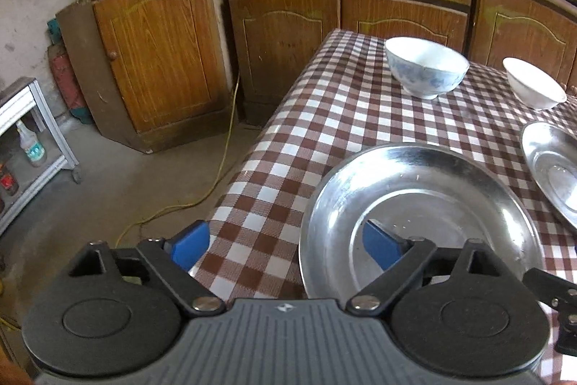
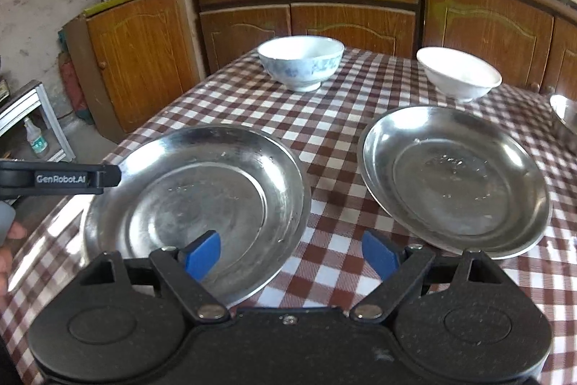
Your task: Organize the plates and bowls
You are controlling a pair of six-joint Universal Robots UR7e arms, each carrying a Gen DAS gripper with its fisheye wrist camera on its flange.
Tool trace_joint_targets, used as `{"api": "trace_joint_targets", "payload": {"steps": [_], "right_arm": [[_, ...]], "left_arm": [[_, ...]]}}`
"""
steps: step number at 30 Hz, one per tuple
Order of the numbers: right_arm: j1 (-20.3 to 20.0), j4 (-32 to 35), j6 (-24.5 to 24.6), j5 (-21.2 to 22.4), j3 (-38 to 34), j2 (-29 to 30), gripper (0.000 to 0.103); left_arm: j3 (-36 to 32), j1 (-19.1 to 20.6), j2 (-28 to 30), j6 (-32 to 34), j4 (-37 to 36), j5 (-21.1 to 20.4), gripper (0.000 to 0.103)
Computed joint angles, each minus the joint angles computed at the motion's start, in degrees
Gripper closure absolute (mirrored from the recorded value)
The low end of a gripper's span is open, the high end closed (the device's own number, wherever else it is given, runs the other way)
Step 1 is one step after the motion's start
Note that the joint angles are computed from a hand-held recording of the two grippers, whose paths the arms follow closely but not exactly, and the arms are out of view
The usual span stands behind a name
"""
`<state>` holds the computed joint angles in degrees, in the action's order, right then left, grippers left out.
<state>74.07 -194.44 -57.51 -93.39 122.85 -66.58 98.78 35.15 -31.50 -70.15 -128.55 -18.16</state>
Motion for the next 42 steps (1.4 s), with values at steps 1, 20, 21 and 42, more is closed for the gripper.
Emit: {"api": "trace_joint_targets", "payload": {"steps": [1,20,21,42], "right_arm": [[0.07,0.06,0.24,-0.26,-0.52,0.54,0.001],[0.54,4.39,4.58,-1.07,-4.78,3.18,0.078],[0.49,3.92,4.1,-0.65,-4.4,2.87,0.078],[-0.59,3.26,1.04,5.62,3.7,-10.63,0.078]], "left_arm": [[0.01,0.26,0.17,1.06,-1.15,-0.04,0.012],[2.88,2.29,2.99,25.12,-32.11,-4.64,0.082],[2.98,1.9,3.01,25.18,-32.32,-4.13,0.082],[3.84,-6.36,0.79,14.43,-22.56,-1.63,0.083]]}}
